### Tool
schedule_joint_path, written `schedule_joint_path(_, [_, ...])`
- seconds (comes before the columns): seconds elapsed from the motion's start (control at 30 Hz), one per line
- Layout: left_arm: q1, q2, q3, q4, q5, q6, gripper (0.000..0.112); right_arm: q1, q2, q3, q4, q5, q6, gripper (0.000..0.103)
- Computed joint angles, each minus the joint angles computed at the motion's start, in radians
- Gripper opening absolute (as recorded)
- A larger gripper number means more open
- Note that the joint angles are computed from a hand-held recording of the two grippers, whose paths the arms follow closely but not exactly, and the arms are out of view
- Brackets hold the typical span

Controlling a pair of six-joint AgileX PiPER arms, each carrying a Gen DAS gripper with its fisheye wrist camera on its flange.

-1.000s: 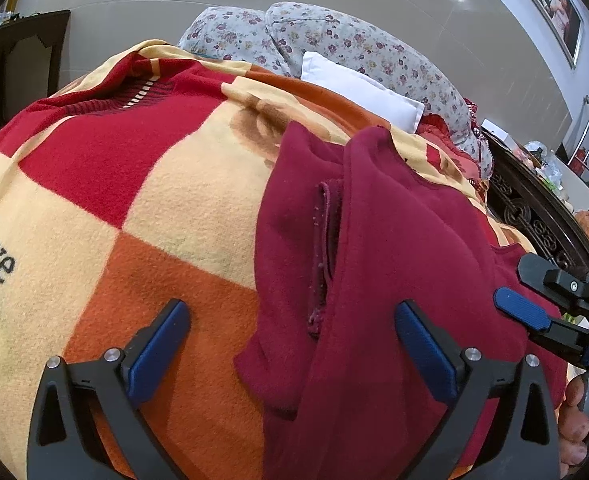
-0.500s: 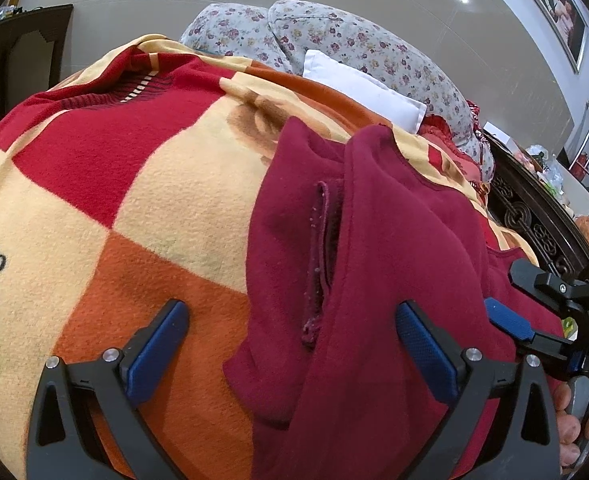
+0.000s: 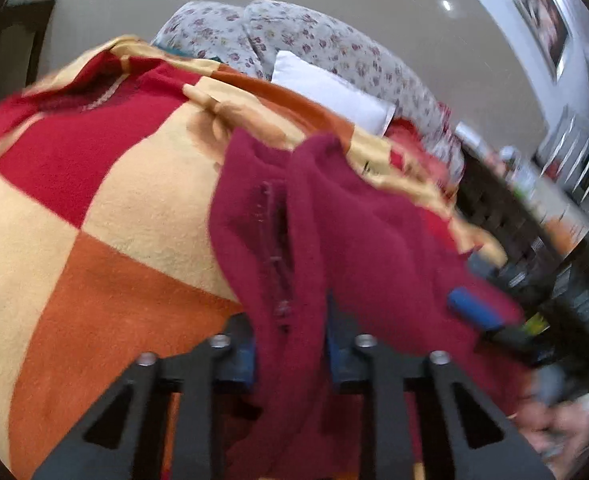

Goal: Fold small clothes

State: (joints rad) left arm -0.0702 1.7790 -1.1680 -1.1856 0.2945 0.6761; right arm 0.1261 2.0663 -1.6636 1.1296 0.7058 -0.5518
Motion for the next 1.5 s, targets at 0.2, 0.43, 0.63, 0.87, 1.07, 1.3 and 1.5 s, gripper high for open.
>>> schedule_joint_path(0.2, [-0.04,-0.09,-0.003,-0.062,0.042,0.057,0.02,-0.085,0.04,0.0,0.181,0.121,-0.037,0.063])
schedule_joint_path(0.43, [-0.283,-0.045,-0.165,0.316,0.006,-0.225,0.02,-0.253,0.019,0.094,0.497,0.292,-0.144,0.082])
schedule_joint_path(0.63, [-0.384,0.112,-0.28,0.49,0.054,-0.358,0.023,-0.287,0.086,-0.015,0.422,0.384,-0.082,0.087])
schedule_joint_path(0.87, [-0.348,-0.104,-0.1,0.453,0.075,-0.256,0.077,-0.258,0.064,-0.029,0.342,0.347,-0.079,0.089])
schedule_joint_path(1.07, [-0.325,-0.223,0.095,0.746,-0.104,-0.495,0.078,-0.231,0.019,-0.005,0.3,0.297,-0.077,0.095])
schedule_joint_path(1.3, [-0.296,-0.052,0.002,0.465,0.034,-0.229,0.078,-0.085,-0.092,0.051,-0.113,0.042,0.058,0.047])
schedule_joint_path(1.5, [-0.293,-0.127,0.022,0.343,0.055,-0.107,0.078,-0.104,-0.233,0.134,-0.206,-0.041,-0.03,0.019])
